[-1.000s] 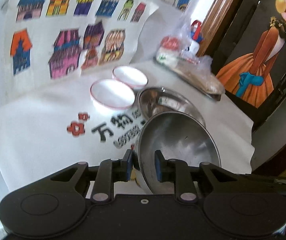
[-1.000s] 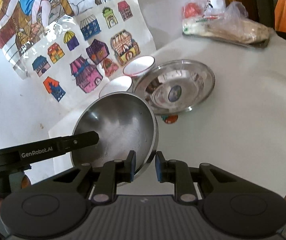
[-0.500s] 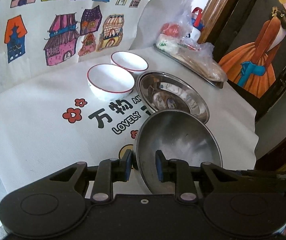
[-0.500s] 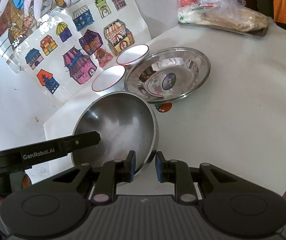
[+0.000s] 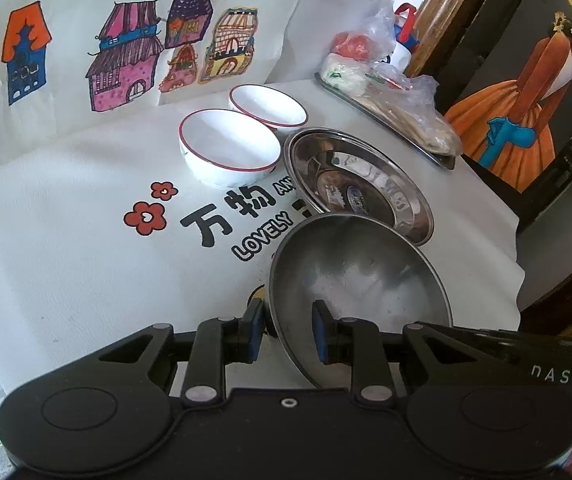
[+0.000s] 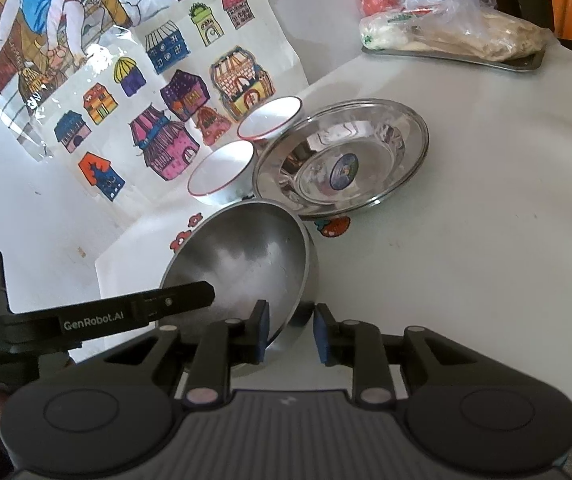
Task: Organize plates and bowls
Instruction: 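Lower the steel bowl beside the plate stack, open both tools and withdraw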
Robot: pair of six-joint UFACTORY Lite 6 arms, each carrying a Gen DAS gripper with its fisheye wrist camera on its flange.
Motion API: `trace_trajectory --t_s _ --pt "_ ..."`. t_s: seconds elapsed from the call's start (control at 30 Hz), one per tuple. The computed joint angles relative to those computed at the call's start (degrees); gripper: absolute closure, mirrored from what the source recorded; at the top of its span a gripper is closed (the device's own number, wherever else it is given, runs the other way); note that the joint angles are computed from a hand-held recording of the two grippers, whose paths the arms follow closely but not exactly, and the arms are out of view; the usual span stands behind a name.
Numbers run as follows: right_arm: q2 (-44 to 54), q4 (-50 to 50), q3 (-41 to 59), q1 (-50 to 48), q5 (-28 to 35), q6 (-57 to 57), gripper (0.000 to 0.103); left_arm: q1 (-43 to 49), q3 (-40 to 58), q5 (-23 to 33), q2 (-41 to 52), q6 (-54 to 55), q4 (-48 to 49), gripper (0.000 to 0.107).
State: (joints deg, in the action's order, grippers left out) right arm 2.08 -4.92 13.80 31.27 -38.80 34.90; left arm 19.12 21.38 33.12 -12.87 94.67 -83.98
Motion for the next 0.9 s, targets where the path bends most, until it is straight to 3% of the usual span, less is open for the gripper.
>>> trace_trajectory --t_s 0.13,0.17,0.27,0.43,0.53,0.67,0.9 --pt "1.8 4.7 -0.2 2.1 -3.2 -4.1 0.070 1.5 0.4 1.0 1.5 2.0 -0.9 0.078" --pt "2.6 7.3 -0.4 3.2 -4.8 -6.4 0.070 1.4 -0.9 0.0 0.1 4.1 -2.9 0.075" --pt "3.7 13.8 -0.8 5.8 -7.2 -12.1 0.063 2.0 -3.1 -1.9 -2.5 10.6 -8.0 0.050" --pt "0.6 11.7 -2.4 4.0 -8.2 -12.2 0.053 7.1 -2.3 1.0 -1.5 12.7 -6.9 0.043" --pt "-2.8 13.2 -3.8 4.2 -8.2 -14.5 0.040 10.4 -1.7 3.2 -1.6 14.6 -7.0 0.033" --pt "-5.9 12.4 -4.8 2.9 -8.4 -15.2 0.028 12.2 0.4 3.5 -0.6 15.7 -7.2 0.030" --pt "-8.2 4.4 -2.8 -2.5 -6.9 -14.6 0.005 15.1 8.6 3.9 5.2 14.3 -6.7 0.011"
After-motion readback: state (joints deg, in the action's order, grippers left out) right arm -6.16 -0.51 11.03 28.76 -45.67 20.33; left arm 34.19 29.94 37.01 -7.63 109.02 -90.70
